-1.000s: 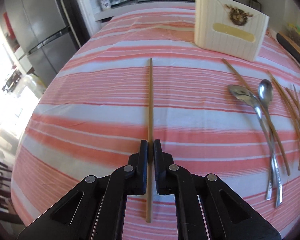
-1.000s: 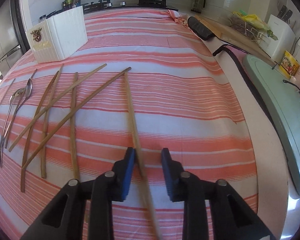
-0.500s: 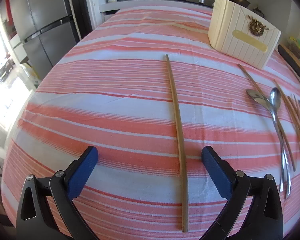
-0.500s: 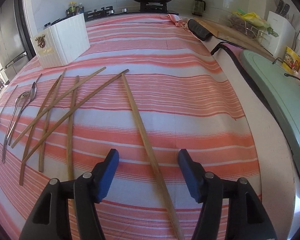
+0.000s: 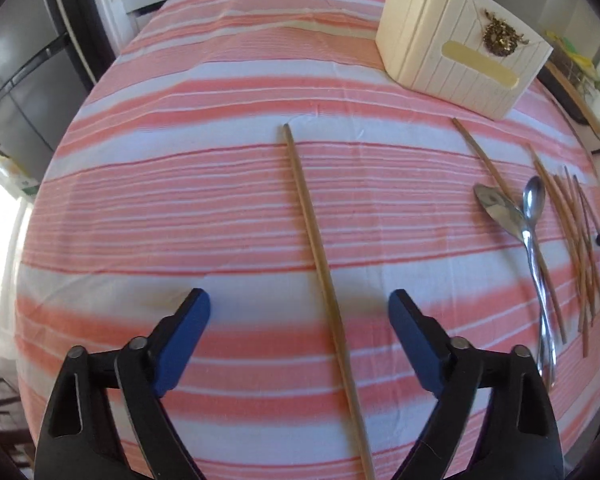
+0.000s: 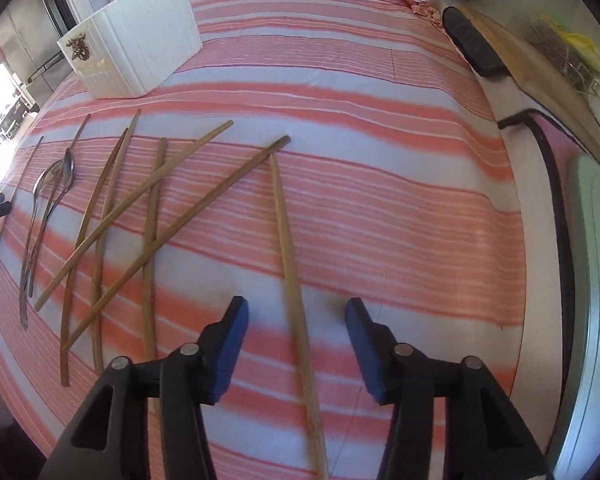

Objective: Organize utensils
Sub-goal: 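Close the left gripper around the wooden chopstick, then lift the chopstick with the left gripper and carry it over the white holder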

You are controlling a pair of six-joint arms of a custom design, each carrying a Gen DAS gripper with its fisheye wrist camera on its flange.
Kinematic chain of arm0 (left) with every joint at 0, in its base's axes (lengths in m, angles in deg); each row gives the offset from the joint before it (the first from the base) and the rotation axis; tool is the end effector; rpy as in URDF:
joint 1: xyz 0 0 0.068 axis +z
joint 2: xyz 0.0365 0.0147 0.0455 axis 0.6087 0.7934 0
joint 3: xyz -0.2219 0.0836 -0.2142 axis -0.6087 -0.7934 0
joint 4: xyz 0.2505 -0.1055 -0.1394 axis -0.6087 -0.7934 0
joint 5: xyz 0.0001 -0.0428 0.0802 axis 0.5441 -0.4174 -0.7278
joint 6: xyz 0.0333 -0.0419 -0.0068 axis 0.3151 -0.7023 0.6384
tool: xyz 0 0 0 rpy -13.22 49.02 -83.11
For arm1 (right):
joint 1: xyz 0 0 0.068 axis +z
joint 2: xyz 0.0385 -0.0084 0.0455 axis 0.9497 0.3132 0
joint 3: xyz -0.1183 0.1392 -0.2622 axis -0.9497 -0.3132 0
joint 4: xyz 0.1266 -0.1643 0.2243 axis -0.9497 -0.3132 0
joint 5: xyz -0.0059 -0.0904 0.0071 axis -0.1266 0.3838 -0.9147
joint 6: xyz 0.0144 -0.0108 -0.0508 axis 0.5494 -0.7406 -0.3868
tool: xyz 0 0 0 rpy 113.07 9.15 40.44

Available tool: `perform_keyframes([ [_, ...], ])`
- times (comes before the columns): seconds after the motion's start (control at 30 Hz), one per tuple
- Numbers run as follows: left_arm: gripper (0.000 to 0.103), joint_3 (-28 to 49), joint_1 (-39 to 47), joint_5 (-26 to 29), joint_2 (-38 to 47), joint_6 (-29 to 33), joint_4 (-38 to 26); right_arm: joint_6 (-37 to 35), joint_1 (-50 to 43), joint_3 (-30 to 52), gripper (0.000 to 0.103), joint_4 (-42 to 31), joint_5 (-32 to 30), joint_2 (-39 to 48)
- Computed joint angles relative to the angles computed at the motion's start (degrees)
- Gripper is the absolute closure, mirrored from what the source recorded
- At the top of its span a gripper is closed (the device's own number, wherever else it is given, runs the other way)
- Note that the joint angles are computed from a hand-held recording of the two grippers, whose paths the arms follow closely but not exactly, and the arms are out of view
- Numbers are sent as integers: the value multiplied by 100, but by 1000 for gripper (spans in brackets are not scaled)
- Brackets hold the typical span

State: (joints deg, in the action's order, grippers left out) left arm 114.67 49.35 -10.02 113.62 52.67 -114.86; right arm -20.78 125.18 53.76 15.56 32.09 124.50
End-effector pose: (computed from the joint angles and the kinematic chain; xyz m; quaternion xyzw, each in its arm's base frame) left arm 0.2132 0.0376 0.1700 0.1072 0.9749 -0.0439 0.1899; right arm 0.1247 0.1524 0.1844 0.0003 0.9867 -0.0046 0.1625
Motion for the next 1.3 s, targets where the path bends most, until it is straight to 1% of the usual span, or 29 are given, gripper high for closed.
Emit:
perform_keyframes([
  [0.03, 18, 130, -118, -80, 179, -67, 82, -247, -237, 51, 56, 141, -61, 116],
  [0.07, 22, 282, -220, -127, 368, -129, 105, -451, -427, 107, 56, 267, -105, 212],
  [0.1, 24, 446, -306, -153, 558, -190, 85, -632, -583, 173, 61, 367, -140, 312],
  [0.13, 28, 594, -371, -165, 729, -232, 61, -790, -723, 242, 68, 446, -193, 431],
  [0.17, 30, 740, -447, -187, 894, -301, 47, -901, -823, 328, 69, 503, -205, 568],
  [0.2, 32, 866, -506, -230, 1037, -374, 56, -1000, -907, 392, 73, 555, -220, 667],
  [0.23, 40, 961, -574, -295, 1149, -452, 85, -1073, -975, 444, 79, 595, -241, 760],
  [0.27, 55, 1017, -648, -389, 1214, -509, 150, -1124, -1029, 479, 85, 644, -245, 828],
  [0.3, 65, 1064, -694, -434, 1249, -515, 200, -1158, -1088, 495, 97, 706, -260, 863],
  [0.33, 87, 1121, -706, -366, 1297, -497, 184, -1171, -1154, 504, 97, 738, -269, 862],
  [0.37, 97, 1195, -693, -264, 1364, -504, 124, -1123, -1198, 480, 97, 815, -295, 824],
  [0.43, 99, 1230, -620, -86, 1379, -588, 72, -897, -1177, 403, 97, 928, -275, 641],
  [0.53, 99, 1114, -487, 191, 912, -579, 25, -509, -851, 349, 97, 769, 84, 56],
  [0.57, 99, 1081, -405, 354, 666, -553, -53, -312, -614, 401, 97, 612, 268, -161],
  [0.63, 99, 1081, -209, 749, 137, -518, -317, -198, -295, 596, 97, 278, 606, -548],
  [0.73, 99, 1218, 158, 1428, -661, -330, -895, 214, 499, 1101, 97, -420, 1342, -872],
  [0.77, 99, 1337, 309, 1662, -821, -224, -1086, 427, 822, 1298, 97, -696, 1613, -930],
  [0.8, 99, 1474, 312, 1820, -970, -256, -1231, 565, 1056, 1484, 97, -948, 1860, -981],
  [0.9, 99, 1690, 680, 2392, -1443, 39, -1755, 1219, 1887, 2081, 97, -1683, 2573, -887],
  [1.0, 100, 1992, 826, 2747, -1565, 73, -1994, 1422, 2209, 2580, 97, -2010, 3016, -621],
  [1.07, 100, 2213, 855, 2899, -1595, 16, -2046, 1355, 2284, 2829, 97, -2039, 3262, -483],
  [1.13, 100, 2454, 770, 2969, -1572, -178, -1991, 1081, 2220, 3082, 97, -1938, 3470, -321],
  [1.2, 100, 2741, 637, 2996, -1495, -427, -1918, 536, 1996, 3324, 97, -1608, 3534, -206],
  [1.3, 100, 3152, 191, 2760, -1366, -971, -1566, -388, 1543, 3735, 97, -1020, 3438, 39],
])
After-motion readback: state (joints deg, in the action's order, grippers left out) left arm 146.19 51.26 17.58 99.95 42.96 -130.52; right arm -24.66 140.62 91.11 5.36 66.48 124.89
